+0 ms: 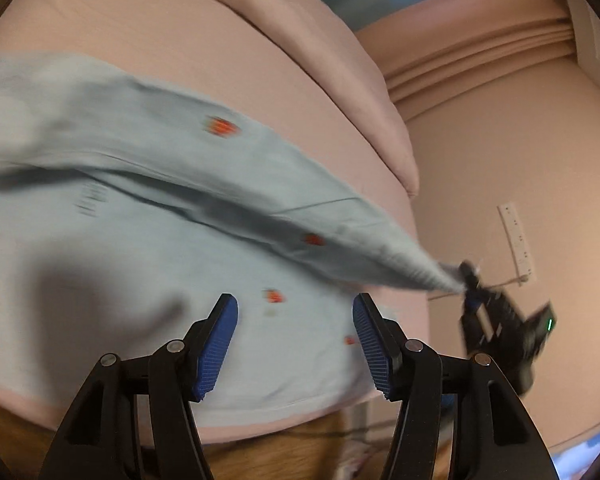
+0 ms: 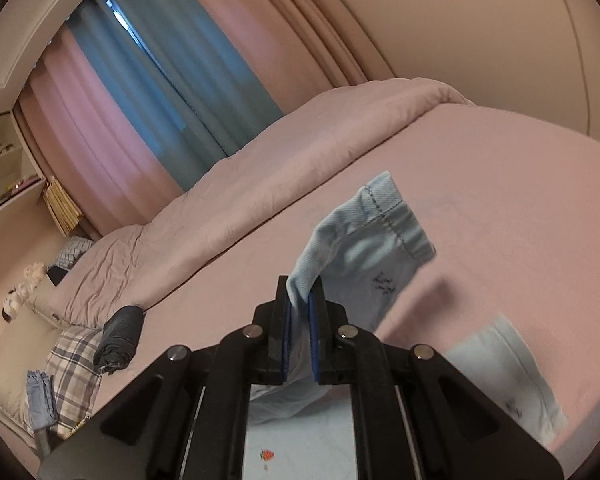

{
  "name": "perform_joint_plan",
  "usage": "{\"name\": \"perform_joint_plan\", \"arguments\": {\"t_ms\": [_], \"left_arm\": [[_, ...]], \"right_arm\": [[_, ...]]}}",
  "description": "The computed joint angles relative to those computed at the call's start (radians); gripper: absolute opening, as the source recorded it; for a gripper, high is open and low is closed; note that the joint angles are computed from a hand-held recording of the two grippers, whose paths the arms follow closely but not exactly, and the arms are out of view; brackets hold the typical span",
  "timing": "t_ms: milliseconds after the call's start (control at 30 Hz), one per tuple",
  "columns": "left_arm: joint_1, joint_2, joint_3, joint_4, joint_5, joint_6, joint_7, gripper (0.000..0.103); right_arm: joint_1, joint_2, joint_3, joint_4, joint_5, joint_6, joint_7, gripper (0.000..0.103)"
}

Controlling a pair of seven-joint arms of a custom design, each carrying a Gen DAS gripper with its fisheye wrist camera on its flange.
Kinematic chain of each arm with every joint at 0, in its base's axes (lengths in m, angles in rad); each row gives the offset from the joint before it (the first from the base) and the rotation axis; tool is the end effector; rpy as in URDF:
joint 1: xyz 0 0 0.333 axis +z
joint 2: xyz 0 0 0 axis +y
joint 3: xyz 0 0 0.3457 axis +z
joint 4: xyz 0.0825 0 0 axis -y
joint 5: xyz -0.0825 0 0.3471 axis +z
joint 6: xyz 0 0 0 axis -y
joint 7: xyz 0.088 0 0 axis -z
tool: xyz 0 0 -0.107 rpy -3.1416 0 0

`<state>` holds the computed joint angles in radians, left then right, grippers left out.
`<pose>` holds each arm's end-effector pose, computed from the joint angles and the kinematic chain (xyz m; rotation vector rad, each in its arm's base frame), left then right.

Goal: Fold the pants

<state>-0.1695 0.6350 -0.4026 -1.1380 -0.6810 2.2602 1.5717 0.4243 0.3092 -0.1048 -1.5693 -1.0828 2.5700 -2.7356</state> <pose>0.6743 -0.3278 0.5533 1.6062 -1.8175 1.1089 0.6305 0.2353 0.5767 -0.7143 2.0364 -0.7330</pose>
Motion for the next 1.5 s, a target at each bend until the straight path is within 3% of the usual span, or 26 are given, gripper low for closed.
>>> {"name": "perform_joint_plan", "arguments": {"t_ms": [200, 300, 367, 567, 667, 733, 833, 900, 1000, 1033, 1100, 1133, 1200, 1267, 1367, 1433, 1467, 1500], "left_arm": [[-0.082, 0.110, 0.012, 0.126, 0.034, 0.058, -0.184, 0.065], [-0.083, 0.138, -0.003, 0.153, 0.043, 0.069, -0.222, 0.065], [-0.075, 0.118, -0.003, 0.107, 0.036, 0.125, -0.245, 0.065], [0.009, 0.073, -0.033, -0.003, -0.036, 0.269, -0.230, 0.065], [0.031, 0.031, 0.008, -0.080, -0.032, 0.357, -0.276, 0.065], [0.072, 0.007, -0.003, -0.126, -0.055, 0.405, -0.274, 0.064], [0.147, -0.002, -0.028, -0.145, -0.110, 0.408, -0.268, 0.055], [0.164, -0.013, -0.013, -0.156, -0.115, 0.405, -0.286, 0.055], [0.141, -0.061, 0.074, -0.212, -0.030, 0.478, -0.367, 0.054], [0.146, -0.066, 0.078, -0.223, -0.017, 0.509, -0.368, 0.047], [0.164, -0.058, 0.083, -0.204, 0.016, 0.492, -0.391, 0.032], [0.190, -0.045, 0.057, -0.191, -0.001, 0.476, -0.382, 0.027], [0.215, -0.039, 0.038, -0.192, -0.015, 0.475, -0.363, 0.023], [0.184, -0.052, 0.102, -0.189, 0.063, 0.475, -0.418, 0.018], [0.199, -0.019, 0.084, -0.118, 0.099, 0.437, -0.407, 0.011], [0.182, 0.016, 0.102, -0.036, 0.145, 0.386, -0.439, 0.008], [0.192, 0.029, 0.082, -0.002, 0.190, 0.386, -0.455, 0.008], [0.187, 0.019, 0.097, -0.004, 0.164, 0.385, -0.434, 0.008]], "right_arm": [[-0.019, -0.072, 0.000, -0.131, -0.089, 0.075, 0.185, 0.008], [-0.032, -0.078, 0.018, -0.142, -0.111, 0.073, 0.211, 0.009], [-0.037, -0.076, 0.029, -0.143, -0.106, 0.065, 0.201, 0.009], [-0.043, -0.094, 0.039, -0.180, -0.128, 0.067, 0.244, 0.009], [-0.050, -0.106, 0.048, -0.197, -0.140, 0.074, 0.265, 0.009], [-0.052, -0.112, 0.058, -0.208, -0.125, 0.056, 0.250, 0.009], [-0.058, -0.116, 0.063, -0.225, -0.123, 0.067, 0.270, 0.009], [-0.059, -0.116, 0.066, -0.228, -0.118, 0.059, 0.275, 0.009], [-0.059, -0.109, 0.071, -0.216, -0.090, 0.030, 0.241, 0.009], [-0.058, -0.106, 0.071, -0.210, -0.084, 0.026, 0.232, 0.009], [-0.056, -0.095, 0.070, -0.190, -0.070, 0.010, 0.202, 0.009], [-0.056, -0.089, 0.067, -0.183, -0.067, 0.011, 0.191, 0.009], [-0.054, -0.069, 0.064, -0.153, -0.037, -0.010, 0.147, 0.009], [-0.060, -0.044, 0.059, -0.115, 0.010, -0.024, 0.072, 0.009], [-0.093, 0.020, 0.039, -0.027, 0.096, 0.033, -0.058, 0.009], [-0.129, 0.085, 0.039, 0.077, 0.190, 0.070, -0.204, 0.009], [-0.153, 0.120, 0.046, 0.134, 0.238, 0.102, -0.278, 0.008], [-0.181, 0.156, 0.061, 0.199, 0.292, 0.140, -0.355, 0.008]]}}
